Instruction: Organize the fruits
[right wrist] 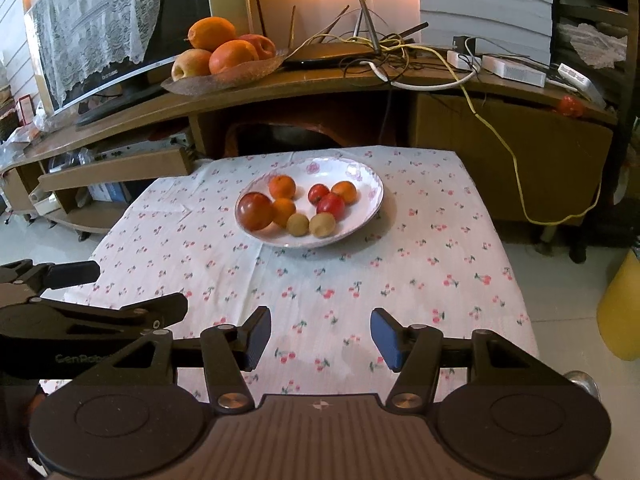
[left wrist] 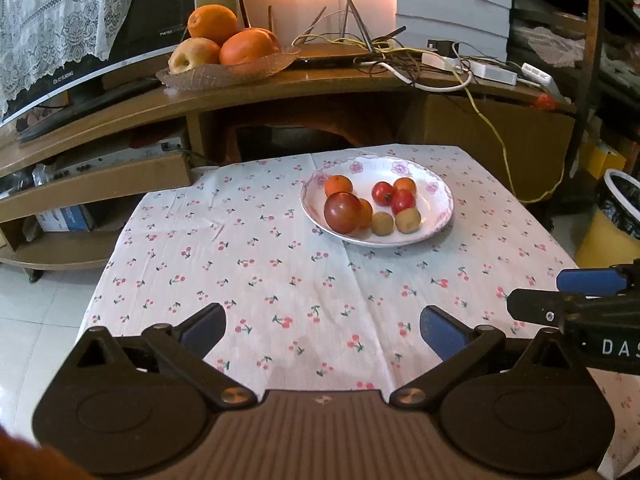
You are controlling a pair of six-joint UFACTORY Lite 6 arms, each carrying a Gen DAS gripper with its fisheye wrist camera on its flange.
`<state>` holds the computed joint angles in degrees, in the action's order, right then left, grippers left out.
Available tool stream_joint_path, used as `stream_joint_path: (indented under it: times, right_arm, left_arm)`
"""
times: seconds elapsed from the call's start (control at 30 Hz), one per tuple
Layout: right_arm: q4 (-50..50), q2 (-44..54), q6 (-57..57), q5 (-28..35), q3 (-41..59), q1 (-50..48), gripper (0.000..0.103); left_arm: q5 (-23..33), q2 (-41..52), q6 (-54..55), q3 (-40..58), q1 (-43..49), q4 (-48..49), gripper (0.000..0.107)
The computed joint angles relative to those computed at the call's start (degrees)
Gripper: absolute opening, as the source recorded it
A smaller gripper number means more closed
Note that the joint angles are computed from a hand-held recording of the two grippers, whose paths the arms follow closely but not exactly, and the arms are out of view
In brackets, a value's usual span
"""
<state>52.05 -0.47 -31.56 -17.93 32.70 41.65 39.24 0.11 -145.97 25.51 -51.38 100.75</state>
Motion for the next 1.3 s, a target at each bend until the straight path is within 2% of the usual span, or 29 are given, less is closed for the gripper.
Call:
stream_joint_path:
  times: [0.4,0.7,1.3]
  right_arm:
    - [12.9,-6.8,-7.7,-2.2,-6.0,6.0,0.057]
    - [19.1,-8.8,-11.2,-3.8,-8.0,9.4,0.057]
    - [27.5,-13.5,-16.1,-6.5,-11.3,14.3,0.057]
  left_arm:
    - [2.1,-2.5,0.2,-2.2,-6.7,-7.1,0.103]
    - [3.0,-3.3,1.1,-3.2,-10.3,-12.0,0.103]
    - [8.2,-4.1,2.3,-3.7,-18.7,-20.3,0.103]
